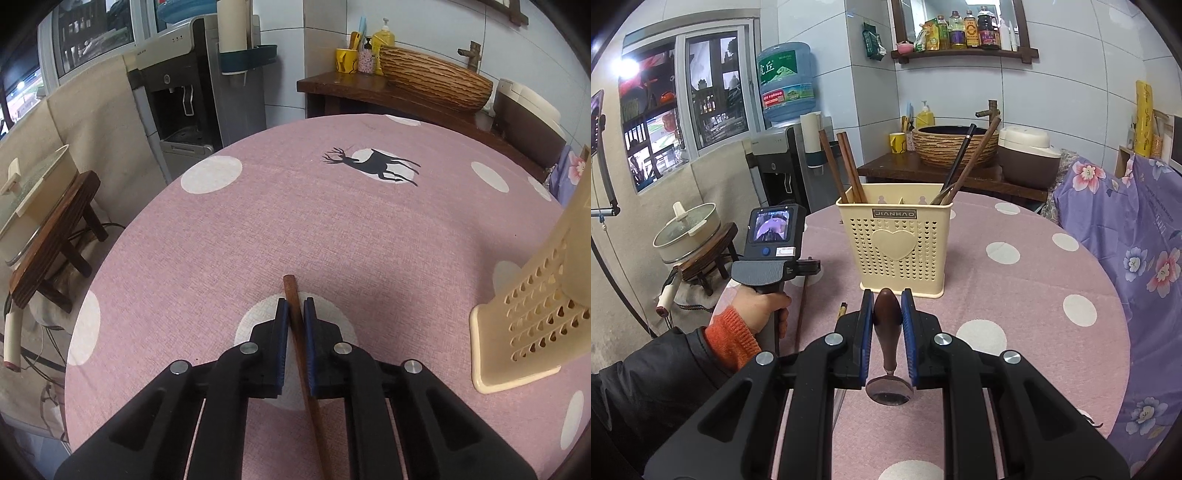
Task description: Organize utensils
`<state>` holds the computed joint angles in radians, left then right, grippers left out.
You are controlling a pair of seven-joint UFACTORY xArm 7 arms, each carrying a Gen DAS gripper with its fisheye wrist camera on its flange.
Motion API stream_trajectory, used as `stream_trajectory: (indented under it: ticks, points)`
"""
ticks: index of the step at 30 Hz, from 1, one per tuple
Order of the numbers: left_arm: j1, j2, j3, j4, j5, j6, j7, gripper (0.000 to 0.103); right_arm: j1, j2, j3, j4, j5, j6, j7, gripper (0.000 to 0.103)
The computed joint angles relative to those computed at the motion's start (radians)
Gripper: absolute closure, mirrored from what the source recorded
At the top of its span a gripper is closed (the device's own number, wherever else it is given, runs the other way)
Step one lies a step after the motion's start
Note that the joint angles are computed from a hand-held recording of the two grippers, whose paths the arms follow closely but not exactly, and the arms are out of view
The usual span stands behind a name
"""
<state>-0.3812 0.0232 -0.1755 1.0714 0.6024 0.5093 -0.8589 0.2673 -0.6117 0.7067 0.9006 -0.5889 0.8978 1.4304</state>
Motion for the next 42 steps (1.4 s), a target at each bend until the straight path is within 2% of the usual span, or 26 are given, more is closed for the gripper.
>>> stream_trajectory:
  ticks: [2,7,9,12,16,19,23,27,32,35,42]
  points:
    - [0.003,-0.007,0.001,-0.012,-0.012,-0.017,0.009,0.095,0.002,0.0,-0.001,-0.001,0.003,0.001,0.003,0.087]
    - [0.016,-0.078,-0.003,-0.094,-0.171,-0.109,0.131,0.095,0.006,0.001,-0.007,-0.01,0.002,-0.013,0.008,0.087]
    - [0.016,-0.13,-0.001,-0.143,-0.273,-0.158,0.218,0.095,0.007,0.002,-0.005,-0.01,0.0,-0.015,0.009,0.087]
    - [-0.019,-0.242,0.026,-0.232,-0.472,-0.235,0.4,0.095,0.007,0.006,-0.001,-0.007,-0.005,-0.012,0.007,0.087]
    - [-0.112,-0.402,0.097,-0.328,-0.679,-0.299,0.596,0.095,0.01,0.006,0.0,-0.008,-0.005,-0.01,0.009,0.087]
    - [-0.169,-0.515,0.135,-0.383,-0.772,-0.327,0.693,0.095,0.011,0.008,0.0,-0.008,-0.006,-0.009,0.01,0.087]
    - [-0.23,-0.612,0.165,-0.416,-0.837,-0.342,0.766,0.095,0.009,0.018,0.002,-0.001,-0.01,-0.005,0.015,0.087]
    - [-0.267,-0.644,0.183,-0.414,-0.875,-0.347,0.811,0.095,0.012,0.024,0.001,0.001,-0.015,-0.004,0.021,0.087]
    - [-0.281,-0.675,0.182,-0.42,-0.899,-0.353,0.834,0.095,0.014,0.031,-0.002,0.004,-0.024,-0.004,0.026,0.087]
    - [-0.308,-0.682,0.203,-0.414,-0.917,-0.343,0.858,0.095,0.016,0.034,-0.006,0.008,-0.029,-0.005,0.026,0.087]
    - [-0.313,-0.687,0.197,-0.395,-0.935,-0.337,0.889,0.095,0.019,0.034,-0.016,0.018,-0.037,-0.008,0.011,0.087]
